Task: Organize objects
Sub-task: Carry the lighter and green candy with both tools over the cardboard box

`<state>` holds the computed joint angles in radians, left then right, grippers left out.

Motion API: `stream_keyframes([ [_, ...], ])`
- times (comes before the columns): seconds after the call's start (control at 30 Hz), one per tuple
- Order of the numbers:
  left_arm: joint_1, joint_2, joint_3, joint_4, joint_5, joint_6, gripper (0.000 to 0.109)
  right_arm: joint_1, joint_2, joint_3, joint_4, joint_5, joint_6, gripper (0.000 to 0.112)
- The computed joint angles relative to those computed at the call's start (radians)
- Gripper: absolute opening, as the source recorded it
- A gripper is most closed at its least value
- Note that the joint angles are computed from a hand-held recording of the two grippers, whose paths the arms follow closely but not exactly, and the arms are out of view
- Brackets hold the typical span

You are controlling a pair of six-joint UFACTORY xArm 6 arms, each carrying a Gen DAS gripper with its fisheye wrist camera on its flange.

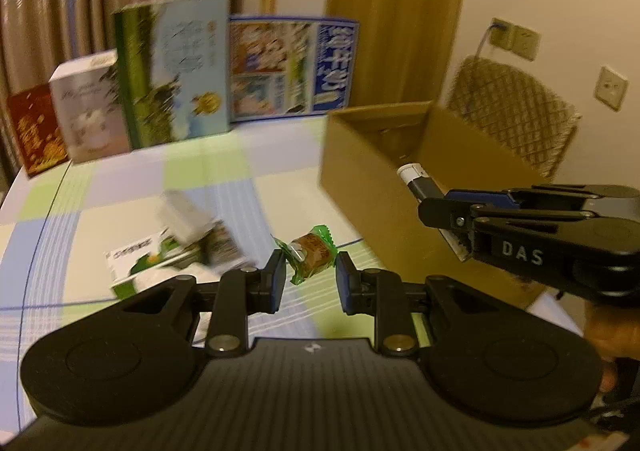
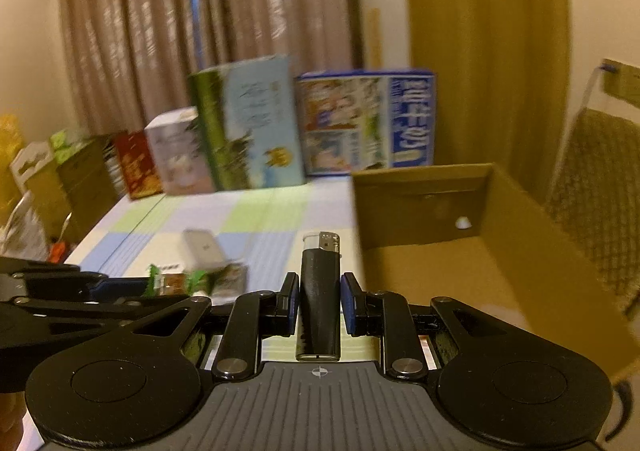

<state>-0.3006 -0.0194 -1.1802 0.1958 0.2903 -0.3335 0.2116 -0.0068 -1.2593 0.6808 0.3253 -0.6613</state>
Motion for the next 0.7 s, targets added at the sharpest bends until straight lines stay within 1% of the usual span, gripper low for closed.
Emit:
stream_keyframes([
  [0.23, -0.069, 0.045, -0.082, 0.016, -0.003, -0.045, 0.022, -0.076, -0.055, 0.033, -0.034, -0.026, 0.038, 0.019],
  [0.37, -0.097, 0.084, -0.134, 0.019, -0.011, -0.062, 0.022, -0.137, -0.062, 0.039, -0.067, -0.021, 0.102, 0.019],
  [0.5, -0.124, 0.139, -0.198, -0.005, -0.002, -0.042, 0.022, -0.187, -0.057, 0.035, -0.086, -0.018, 0.161, 0.019],
  [0.6, -0.142, 0.182, -0.245, -0.022, 0.000, -0.023, 0.022, -0.210, -0.049, 0.028, -0.082, 0.001, 0.162, 0.019],
  [0.7, -0.160, 0.228, -0.299, -0.061, 0.007, 0.023, 0.022, -0.233, -0.039, 0.014, -0.065, 0.020, 0.156, 0.019],
])
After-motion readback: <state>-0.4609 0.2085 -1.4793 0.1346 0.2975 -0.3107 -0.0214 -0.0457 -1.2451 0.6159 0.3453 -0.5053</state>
